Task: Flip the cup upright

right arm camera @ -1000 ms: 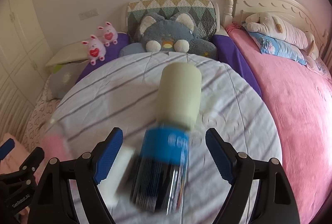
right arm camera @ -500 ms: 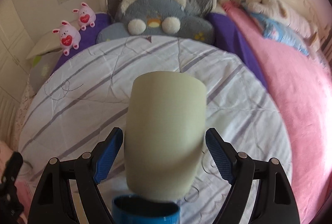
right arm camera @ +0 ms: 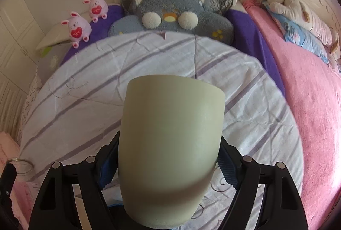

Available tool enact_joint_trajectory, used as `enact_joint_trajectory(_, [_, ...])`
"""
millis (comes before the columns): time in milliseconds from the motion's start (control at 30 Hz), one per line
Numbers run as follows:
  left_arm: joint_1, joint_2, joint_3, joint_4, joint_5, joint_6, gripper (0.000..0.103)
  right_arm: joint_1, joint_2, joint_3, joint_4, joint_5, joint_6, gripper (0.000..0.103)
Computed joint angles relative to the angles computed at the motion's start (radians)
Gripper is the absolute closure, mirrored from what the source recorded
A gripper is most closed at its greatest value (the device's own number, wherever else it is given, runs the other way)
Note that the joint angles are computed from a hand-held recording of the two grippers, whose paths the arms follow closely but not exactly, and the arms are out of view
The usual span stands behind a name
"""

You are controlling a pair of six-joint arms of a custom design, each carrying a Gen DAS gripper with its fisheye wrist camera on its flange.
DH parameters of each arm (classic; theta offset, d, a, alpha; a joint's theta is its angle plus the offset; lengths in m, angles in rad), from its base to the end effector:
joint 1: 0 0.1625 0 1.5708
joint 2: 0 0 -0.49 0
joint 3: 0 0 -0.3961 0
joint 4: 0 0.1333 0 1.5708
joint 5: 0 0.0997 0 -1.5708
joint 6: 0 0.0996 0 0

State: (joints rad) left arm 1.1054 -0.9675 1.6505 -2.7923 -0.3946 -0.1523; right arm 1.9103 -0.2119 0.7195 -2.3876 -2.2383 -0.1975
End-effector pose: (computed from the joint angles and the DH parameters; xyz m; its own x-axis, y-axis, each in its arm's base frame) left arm -0.1086 -0.7181 0.3343 -0.6080 -0.3640 -0.7055 0.2964 0.7203 -0.6271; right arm 0.3819 -0.8662 0.0288 -0.7254 -0.2585 0.6379 -0.4687 0.8643 -0.1827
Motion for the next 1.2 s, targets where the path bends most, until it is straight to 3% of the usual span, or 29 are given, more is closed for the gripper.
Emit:
enact_joint_trajectory(233, [-0.051,-0.057,0.076,-0.010,0.042,-0.033,0.000,0.036,-0.078,0.115,-0.136,0.041,-0.055,0.024])
enact_joint_trajectory(400, [-0.102,-0.114,0.162,0.002,0.080,-0.089,0.000,0.063,-0.189,0.316,-0.268,0.095,-0.083,0.024])
enact_joint_trajectory(567, [-0.156,-0.187,0.259,0.092,0.112,-0.216,0.000,0.093,-0.301,0.535,-0.371,0.150,-0.100,0.024])
enact_joint_trajectory(867, [-0.233,-0.302,0.400,0.434,0.131,-0.563,0.000,0.083,-0.453,0.871,-0.357,0.254,-0.064,0.024])
enact_joint_trajectory(1033, [-0.247,-0.328,0.423,0.598,0.110,-0.709,0.000,0.046,-0.449,0.940,-0.313,0.287,-0.016,0.024])
enact_joint_trajectory(1200, [-0.250,-0.334,0.428,0.698,0.102,-0.794,0.000,0.019,-0.419,0.916,-0.300,0.317,-0.002,0.024])
